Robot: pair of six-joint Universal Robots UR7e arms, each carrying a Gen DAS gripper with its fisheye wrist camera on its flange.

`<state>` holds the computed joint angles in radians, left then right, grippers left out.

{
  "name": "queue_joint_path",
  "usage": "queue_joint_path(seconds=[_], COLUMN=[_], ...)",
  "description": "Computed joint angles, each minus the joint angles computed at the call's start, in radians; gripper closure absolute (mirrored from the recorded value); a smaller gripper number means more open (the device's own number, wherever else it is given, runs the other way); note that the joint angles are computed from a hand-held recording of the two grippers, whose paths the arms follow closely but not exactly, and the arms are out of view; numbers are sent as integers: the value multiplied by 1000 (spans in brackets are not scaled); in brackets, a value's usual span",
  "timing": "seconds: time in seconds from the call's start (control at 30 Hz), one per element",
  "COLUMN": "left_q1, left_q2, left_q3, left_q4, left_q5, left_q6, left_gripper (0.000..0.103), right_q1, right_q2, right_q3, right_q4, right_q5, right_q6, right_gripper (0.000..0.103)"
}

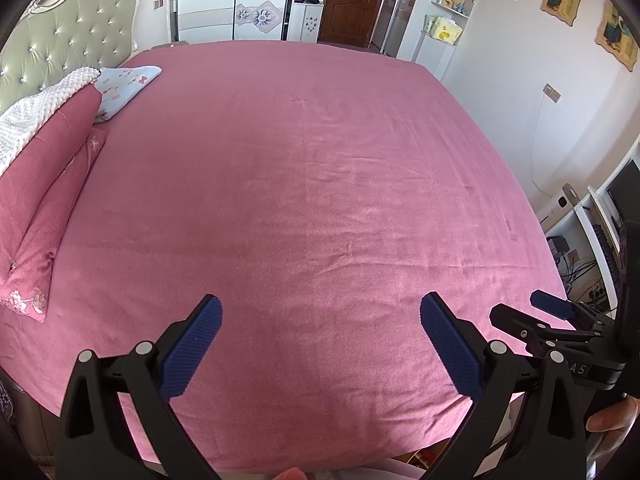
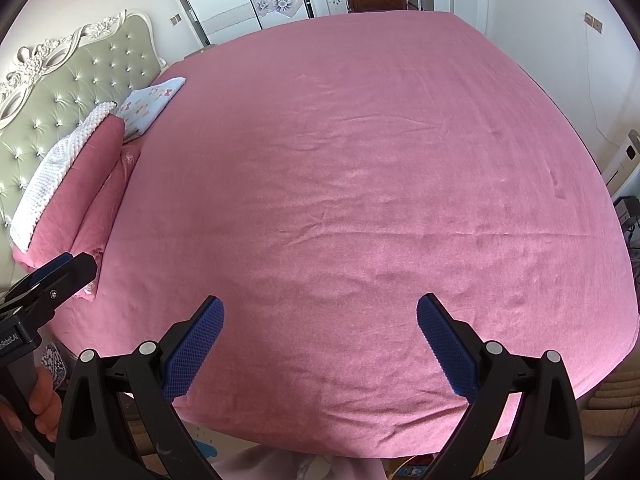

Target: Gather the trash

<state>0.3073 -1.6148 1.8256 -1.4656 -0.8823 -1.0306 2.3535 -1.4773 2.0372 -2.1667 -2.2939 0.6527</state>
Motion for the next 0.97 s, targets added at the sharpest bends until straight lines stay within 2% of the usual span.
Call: queue_joint_path(seconds=[0.13, 0.23, 0.37, 0.6, 0.7, 0.97], left_q1=[-1, -31, -48, -63, -56, -38], left_q2=[-2, 34, 31, 28, 26, 22], left_q3=[1, -42, -36, -46, -55, -71], left_q4=[-14, 135, 102, 148, 186, 204], left_q5=[2, 68, 65, 108, 111, 55], left_q6=[13, -76, -22, -101, -131, -154], left_gripper=[4, 4, 4, 4, 4, 4], right_q1=[-1, -1, -1, 1, 2, 6], right_q2=[1, 2, 4, 4, 5, 6], right_q3=[0, 0, 1, -2, -5, -8], right_q4=[-2, -3, -4, -3, 5, 11], right_q5=[1, 4, 7, 5, 5, 6], right_q6=[-3, -5, -7, -2, 2, 3], right_gripper=[9, 9, 9, 9, 9, 9])
